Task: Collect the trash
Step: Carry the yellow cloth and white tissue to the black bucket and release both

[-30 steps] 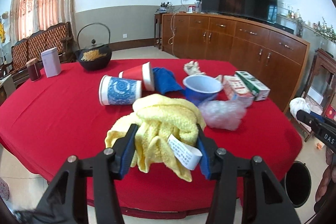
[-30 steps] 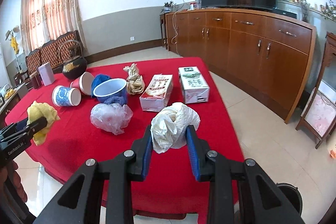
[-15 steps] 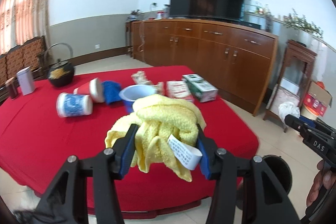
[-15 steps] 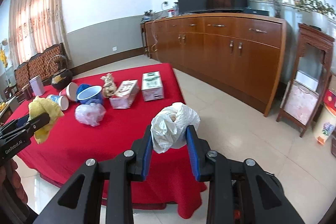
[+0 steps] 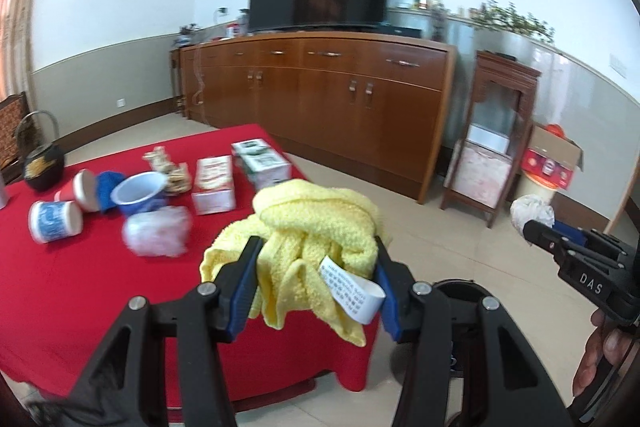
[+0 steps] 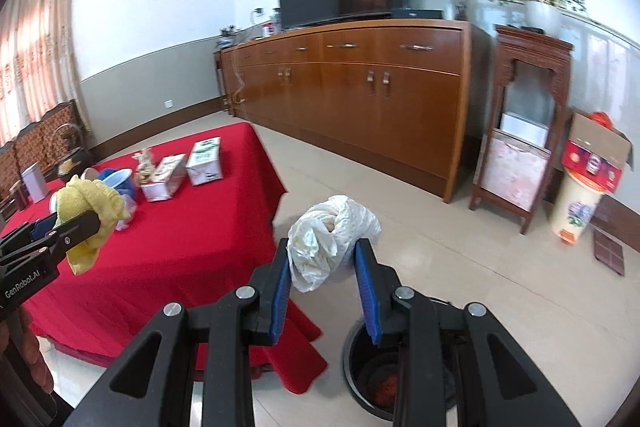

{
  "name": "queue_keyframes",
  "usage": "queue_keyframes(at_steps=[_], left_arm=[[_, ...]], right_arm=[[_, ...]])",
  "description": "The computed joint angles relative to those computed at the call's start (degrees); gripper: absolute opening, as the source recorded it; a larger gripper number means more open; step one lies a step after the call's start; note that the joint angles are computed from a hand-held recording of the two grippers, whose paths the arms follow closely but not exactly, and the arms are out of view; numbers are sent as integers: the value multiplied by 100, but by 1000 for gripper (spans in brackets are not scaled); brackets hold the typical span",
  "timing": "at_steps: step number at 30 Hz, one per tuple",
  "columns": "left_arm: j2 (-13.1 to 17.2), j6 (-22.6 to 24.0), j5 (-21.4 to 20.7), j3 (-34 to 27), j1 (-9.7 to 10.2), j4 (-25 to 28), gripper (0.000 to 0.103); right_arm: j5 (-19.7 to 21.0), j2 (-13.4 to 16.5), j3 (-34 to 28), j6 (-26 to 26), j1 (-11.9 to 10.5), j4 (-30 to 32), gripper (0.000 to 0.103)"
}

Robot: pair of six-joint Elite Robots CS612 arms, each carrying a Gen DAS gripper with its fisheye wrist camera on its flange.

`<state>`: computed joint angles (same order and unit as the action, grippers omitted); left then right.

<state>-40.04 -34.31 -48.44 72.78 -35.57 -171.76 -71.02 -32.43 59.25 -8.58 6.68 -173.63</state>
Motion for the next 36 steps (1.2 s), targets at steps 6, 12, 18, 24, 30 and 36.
queue_keyframes(at_steps=[6, 12, 18, 24, 30, 36], left_arm=[[280, 303, -351, -536, -65, 70, 53], [562, 479, -667, -1050, -130, 275, 53], [838, 593, -960, -1534, -168, 603, 53], [1167, 586, -1427, -2050, -146, 961, 53], [1467, 543, -1720, -2509, -131, 1359, 53], [1759, 471, -1954, -2933, -83, 1745, 53]], right_arm=[[-158, -57, 137, 130, -185, -33, 33], [-218, -40, 171, 124, -310, 52, 33], [-228, 37, 150, 61, -432, 326, 33], [-290, 181, 64, -150, -496, 679, 33], [-370, 412, -196, -211, -519, 1047, 33], [-452, 688, -557, -288, -531, 1465, 33]])
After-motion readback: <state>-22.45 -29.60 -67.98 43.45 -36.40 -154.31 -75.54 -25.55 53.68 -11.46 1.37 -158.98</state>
